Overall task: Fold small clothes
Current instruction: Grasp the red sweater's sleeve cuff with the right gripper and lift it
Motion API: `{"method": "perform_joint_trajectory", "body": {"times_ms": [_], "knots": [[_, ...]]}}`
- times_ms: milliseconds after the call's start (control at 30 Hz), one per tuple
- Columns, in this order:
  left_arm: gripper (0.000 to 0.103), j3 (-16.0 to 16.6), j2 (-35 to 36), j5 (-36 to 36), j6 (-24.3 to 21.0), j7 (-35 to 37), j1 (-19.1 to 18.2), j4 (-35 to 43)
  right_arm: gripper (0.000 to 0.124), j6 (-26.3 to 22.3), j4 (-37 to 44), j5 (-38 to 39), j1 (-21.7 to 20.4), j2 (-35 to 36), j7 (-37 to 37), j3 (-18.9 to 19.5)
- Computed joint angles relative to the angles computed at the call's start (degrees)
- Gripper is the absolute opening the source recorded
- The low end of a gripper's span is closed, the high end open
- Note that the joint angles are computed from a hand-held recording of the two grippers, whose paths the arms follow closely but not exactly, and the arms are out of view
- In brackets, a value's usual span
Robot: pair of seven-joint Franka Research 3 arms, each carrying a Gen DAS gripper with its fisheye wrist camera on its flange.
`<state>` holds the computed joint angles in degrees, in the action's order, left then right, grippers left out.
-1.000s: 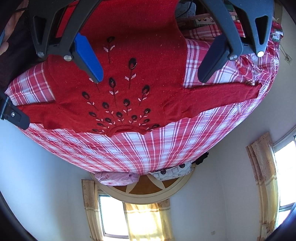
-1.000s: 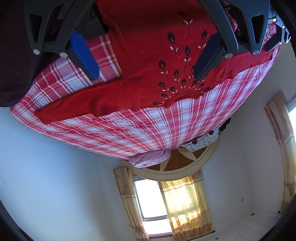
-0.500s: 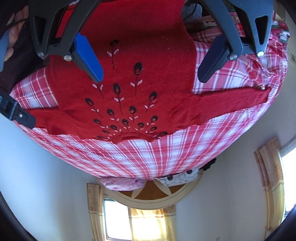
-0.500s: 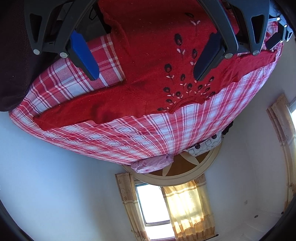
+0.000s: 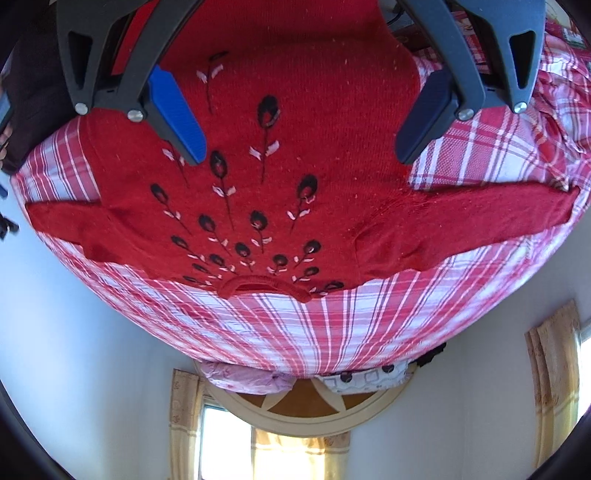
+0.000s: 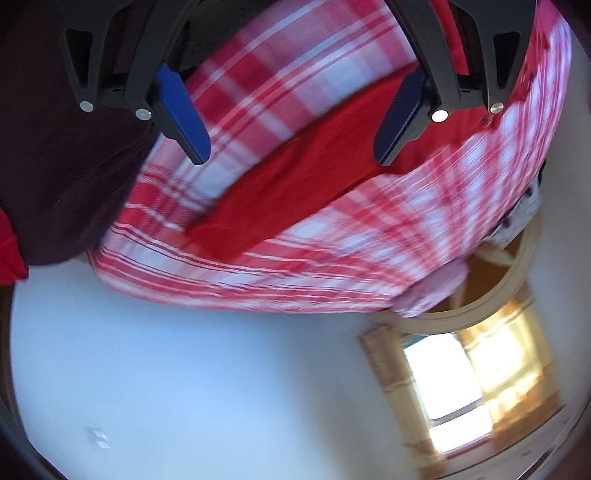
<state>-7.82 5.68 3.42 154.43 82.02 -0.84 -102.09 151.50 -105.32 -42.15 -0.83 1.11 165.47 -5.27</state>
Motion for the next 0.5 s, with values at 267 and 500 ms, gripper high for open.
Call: {"method": "perform_joint_trajectory", "body": {"times_ms": [267, 500], "knots": [[0.103, 0.6, 4.5, 2.6, -4.4, -4.9, 0.2, 5.6, 0.070, -4.5, 9.7, 22.4, -4.4, 10.1, -16.9, -5.0], [0.103, 0.6, 7.0, 4.1, -7.7, -6.7, 0.3, 8.8, 0.070, -9.4, 17.0, 22.7, -2.5, 16.7, -18.3, -8.1]]}}
